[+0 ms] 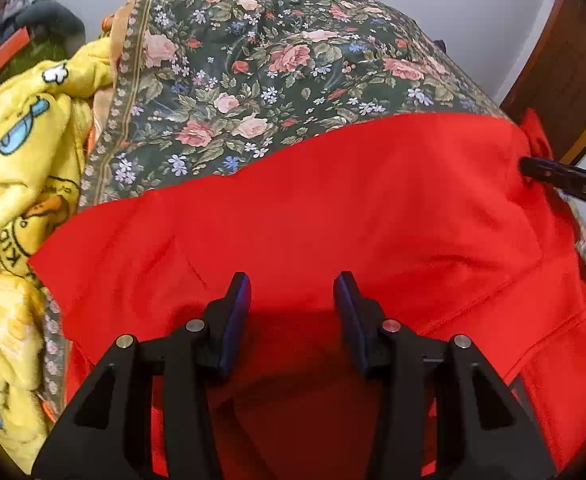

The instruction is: Fold large clothes

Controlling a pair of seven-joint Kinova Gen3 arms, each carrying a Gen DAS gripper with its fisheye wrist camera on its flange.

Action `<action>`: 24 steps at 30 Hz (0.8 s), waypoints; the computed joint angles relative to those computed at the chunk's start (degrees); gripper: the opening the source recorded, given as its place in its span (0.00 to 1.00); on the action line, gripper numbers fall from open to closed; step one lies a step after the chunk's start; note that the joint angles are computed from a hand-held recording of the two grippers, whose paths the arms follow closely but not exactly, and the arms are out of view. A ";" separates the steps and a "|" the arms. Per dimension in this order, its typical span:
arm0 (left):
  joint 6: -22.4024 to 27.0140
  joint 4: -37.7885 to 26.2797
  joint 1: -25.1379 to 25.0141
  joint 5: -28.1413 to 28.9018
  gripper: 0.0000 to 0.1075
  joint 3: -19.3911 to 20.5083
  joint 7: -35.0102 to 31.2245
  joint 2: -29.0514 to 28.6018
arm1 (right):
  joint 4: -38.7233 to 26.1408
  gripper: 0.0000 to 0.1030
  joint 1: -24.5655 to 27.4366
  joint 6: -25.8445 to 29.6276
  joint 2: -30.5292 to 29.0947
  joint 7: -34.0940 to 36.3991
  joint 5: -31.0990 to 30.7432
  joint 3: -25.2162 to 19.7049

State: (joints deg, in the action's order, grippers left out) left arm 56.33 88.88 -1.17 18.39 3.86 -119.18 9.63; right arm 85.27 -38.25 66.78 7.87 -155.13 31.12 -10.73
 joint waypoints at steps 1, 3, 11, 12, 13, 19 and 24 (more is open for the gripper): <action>-0.65 0.48 0.38 -0.84 0.41 0.00 0.16 -0.36 | 0.73 0.35 -0.86 0.81 -0.64 -0.79 0.45 0.95; -1.88 1.81 1.00 -2.47 0.41 -0.10 0.39 -1.41 | 0.99 0.36 -4.62 4.87 -1.29 -3.20 2.14 3.37; 0.32 4.11 -0.49 -1.96 0.50 -1.33 -1.17 -4.20 | 7.55 0.54 3.48 7.41 -10.00 -7.70 -5.53 -1.93; 0.68 4.45 -0.67 -2.02 0.53 -1.53 -1.62 -4.72 | 7.88 0.54 4.43 7.22 -10.86 -7.13 -6.44 -3.03; 1.24 4.89 -1.14 -1.73 0.54 -1.89 -2.68 -5.39 | 8.09 0.54 4.69 7.62 -11.84 -6.93 -6.91 -4.03; 6.62 4.11 -5.55 2.99 0.59 -5.43 -6.49 -7.17 | 7.42 0.58 5.54 6.71 -14.34 -5.45 -8.62 -8.34; 8.87 1.01 -11.57 7.51 0.64 -8.99 -5.56 -6.46 | 6.37 0.68 6.81 3.26 -14.04 -6.68 -8.97 -9.08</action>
